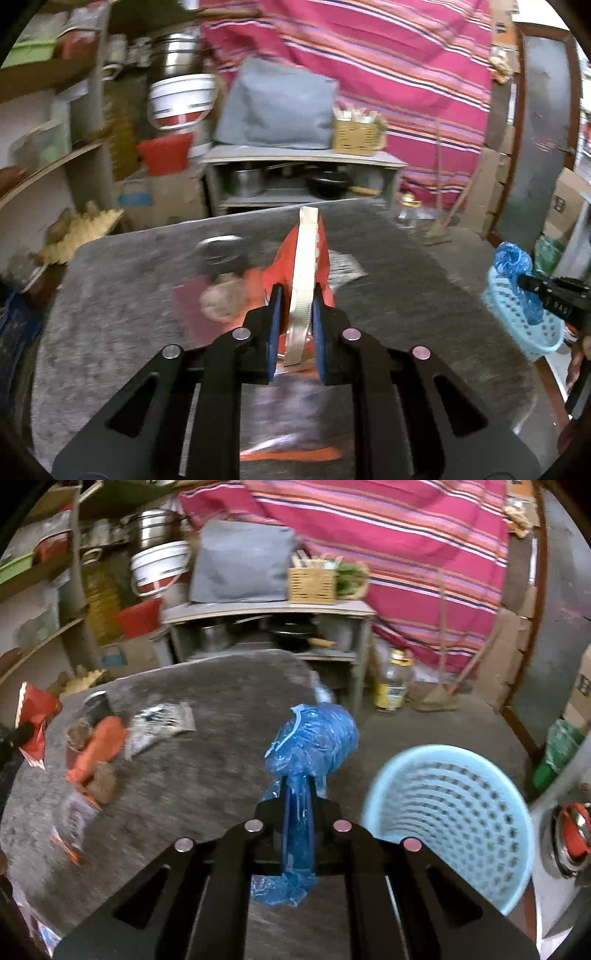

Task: Collect trash
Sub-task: 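Carry the carton and blue bag over the blue basket and release both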

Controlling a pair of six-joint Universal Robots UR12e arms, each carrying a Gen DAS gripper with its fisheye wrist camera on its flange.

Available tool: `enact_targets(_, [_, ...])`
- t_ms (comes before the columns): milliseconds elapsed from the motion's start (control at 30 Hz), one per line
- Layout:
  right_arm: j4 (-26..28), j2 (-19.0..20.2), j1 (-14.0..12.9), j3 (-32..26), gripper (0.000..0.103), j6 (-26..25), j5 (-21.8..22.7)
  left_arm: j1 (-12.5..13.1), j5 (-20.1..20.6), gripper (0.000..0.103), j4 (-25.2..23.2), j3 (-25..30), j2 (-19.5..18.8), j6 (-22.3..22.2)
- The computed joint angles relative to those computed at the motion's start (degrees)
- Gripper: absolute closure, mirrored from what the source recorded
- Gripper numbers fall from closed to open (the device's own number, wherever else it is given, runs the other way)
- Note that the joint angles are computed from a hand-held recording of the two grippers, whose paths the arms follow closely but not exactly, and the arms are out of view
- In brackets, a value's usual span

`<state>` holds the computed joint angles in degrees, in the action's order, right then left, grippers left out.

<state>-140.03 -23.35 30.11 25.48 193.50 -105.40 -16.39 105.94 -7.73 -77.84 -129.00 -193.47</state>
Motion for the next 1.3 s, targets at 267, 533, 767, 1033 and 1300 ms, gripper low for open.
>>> enact_targets(267, [-7.2, -8.6, -1.9, 16.9, 0.095, 3.5, -3.5, -3.1, -4.2, 0.089, -2.9, 7.9, -4.8, 1.6])
enact_targets(533, [-11.0, -13.0, -3.7, 25.5, 0.095, 6.2, -5.1, -5.2, -7.6, 0.089, -6.1, 14.9, -8.6, 3.5])
enact_targets(767, [-12.6, -14.0, -5.2, 28.0, 0.095, 6.4, -4.7, -7.2, -9.8, 0.089, -9.4, 23.2, -13.0, 4.8])
enact_targets(1033, [-12.8, -13.7, -7.0, 28.6, 0.095, 7.8, -2.7, -8.9, -12.5, 0.089, -16.0, 34.3, -19.4, 5.9])
enact_targets(1300, [-11.6, -13.4, -8.1, 28.4, 0.095, 9.7, -3.1, -10.3, -13.2, 0.088, -22.7, 47.0, -26.6, 7.7])
